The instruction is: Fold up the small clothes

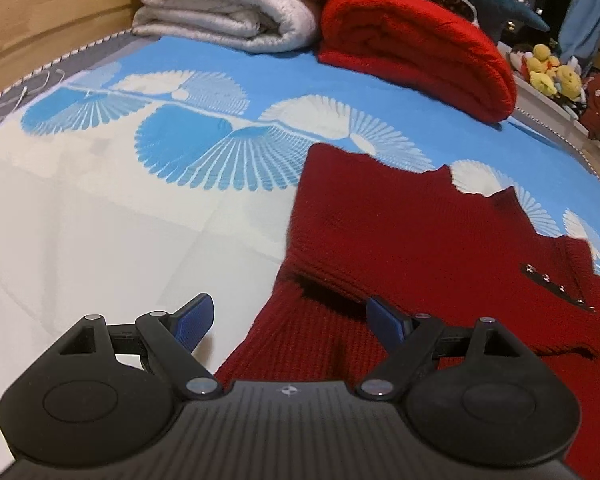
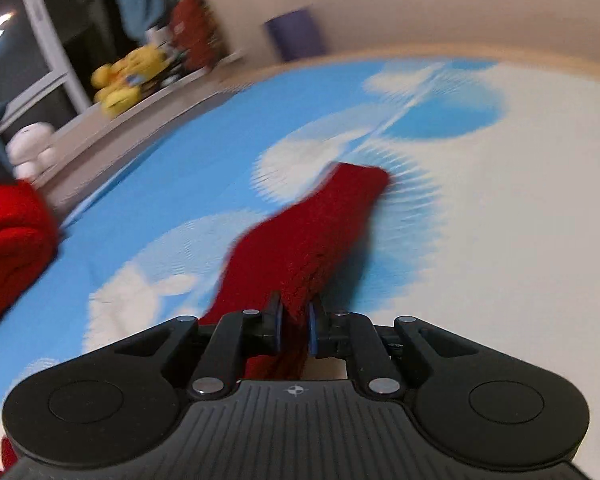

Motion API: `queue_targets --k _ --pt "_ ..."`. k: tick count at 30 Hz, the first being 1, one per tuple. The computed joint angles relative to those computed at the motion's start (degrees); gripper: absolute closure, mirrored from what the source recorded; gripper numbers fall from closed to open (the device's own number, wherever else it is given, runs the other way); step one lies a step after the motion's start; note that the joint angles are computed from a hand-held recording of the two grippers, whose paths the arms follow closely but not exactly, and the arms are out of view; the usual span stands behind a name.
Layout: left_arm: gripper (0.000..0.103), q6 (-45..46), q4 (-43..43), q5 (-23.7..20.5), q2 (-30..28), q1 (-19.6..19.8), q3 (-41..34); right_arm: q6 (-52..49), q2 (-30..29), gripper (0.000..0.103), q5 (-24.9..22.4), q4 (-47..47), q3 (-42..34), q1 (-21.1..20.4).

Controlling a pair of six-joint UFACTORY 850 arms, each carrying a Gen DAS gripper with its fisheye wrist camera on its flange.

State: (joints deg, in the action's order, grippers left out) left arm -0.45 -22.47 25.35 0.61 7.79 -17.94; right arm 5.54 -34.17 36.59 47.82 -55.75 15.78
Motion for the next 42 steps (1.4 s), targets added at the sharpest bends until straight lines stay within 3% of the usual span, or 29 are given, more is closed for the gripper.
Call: queue_targets --k 3,5,6,8,12,17,19,21,23,24,25,26,27,29,32,35,37,39,42 --pt "0.016 -0.3 0.6 0.2 0.7 -0.4 0.5 13.9 3.9 0.088 -3.0 -13.0 6.8 -3.1" --pt "0.016 -2.5 2.5 -0.2 1.1 -0.4 0.7 25.9 4.0 0.062 -5.1 -24.9 8.9 -6.9" --pt "0.016 -3.1 3.0 -0.3 1.4 -0.4 0.8 31.9 3.7 0.04 -3.1 -28.5 10.4 -8.2" --pt "0.016 -4.1 4.0 -0.1 1.9 -0.7 1.1 43.9 3.9 0.038 5.9 -34.4 14.6 -10.7" --pt "0.016 -2.4 3.5 0.6 2.1 -1.4 1.5 59.5 4.1 0.027 14.3 -44.1 19.0 -15.8" --pt "0.016 -4.8 5.0 -0.7 1.1 -0.8 0.6 60.7 2.0 0.022 19.0 -45.5 18.7 -16.5" --pt "0.016 -6.8 6.7 -0.8 0.9 -0.5 0.6 63.4 1.8 0.017 19.2 -52.2 18.1 -17.5" --pt "0.016 -5.9 5.9 -0.5 0.7 -0.9 0.5 64.6 0.2 0.017 18.4 -55.4 15.6 -16.4" --pt "0.016 -4.4 4.3 -0.3 0.4 -1.5 0.4 56.2 0.9 0.023 13.0 -48.9 14.1 -13.8" --pt "0.016 -4.3 4.3 -0.4 0.3 -1.5 0.3 50.2 0.8 0.031 11.1 -42.9 13.2 -12.3" --pt "0.016 -4.4 4.3 -0.5 0.3 -1.6 0.3 46.3 0.6 0.066 8.4 -38.2 12.2 -11.4" --pt "0.016 -4.5 4.2 -0.5 0.4 -1.5 0.3 44.9 0.4 0.085 5.5 -35.9 11.3 -11.4" --pt "0.016 -4.6 4.2 -0.4 0.5 -1.3 0.3 45.8 0.3 0.088 4.9 -35.3 11.0 -11.6" --pt "0.016 -3.6 3.2 -0.1 1.0 -0.8 0.4 48.9 1.2 0.089 5.3 -36.3 11.8 -12.1" --pt "0.016 -0.4 -0.8 -1.4 1.2 0.3 -0.4 41.1 2.7 0.089 4.2 -31.6 11.4 -10.8" --pt "0.014 12.1 -14.5 -3.3 0.5 0.7 -2.2 24.5 1.5 0.088 -6.5 -19.3 6.2 -9.8" --pt "0.007 17.9 -20.0 -4.9 -0.1 2.3 -3.3 12.5 1.2 0.088 -9.6 -8.1 3.9 -8.1" --pt "0.002 20.2 -21.4 -6.2 0.2 4.4 -3.8 0.5 2.6 0.088 -5.4 2.6 3.1 -4.6" --pt "0.0 22.6 -23.4 -6.0 1.5 7.8 -3.7 -12.7 4.8 0.088 5.4 5.7 2.8 2.2"
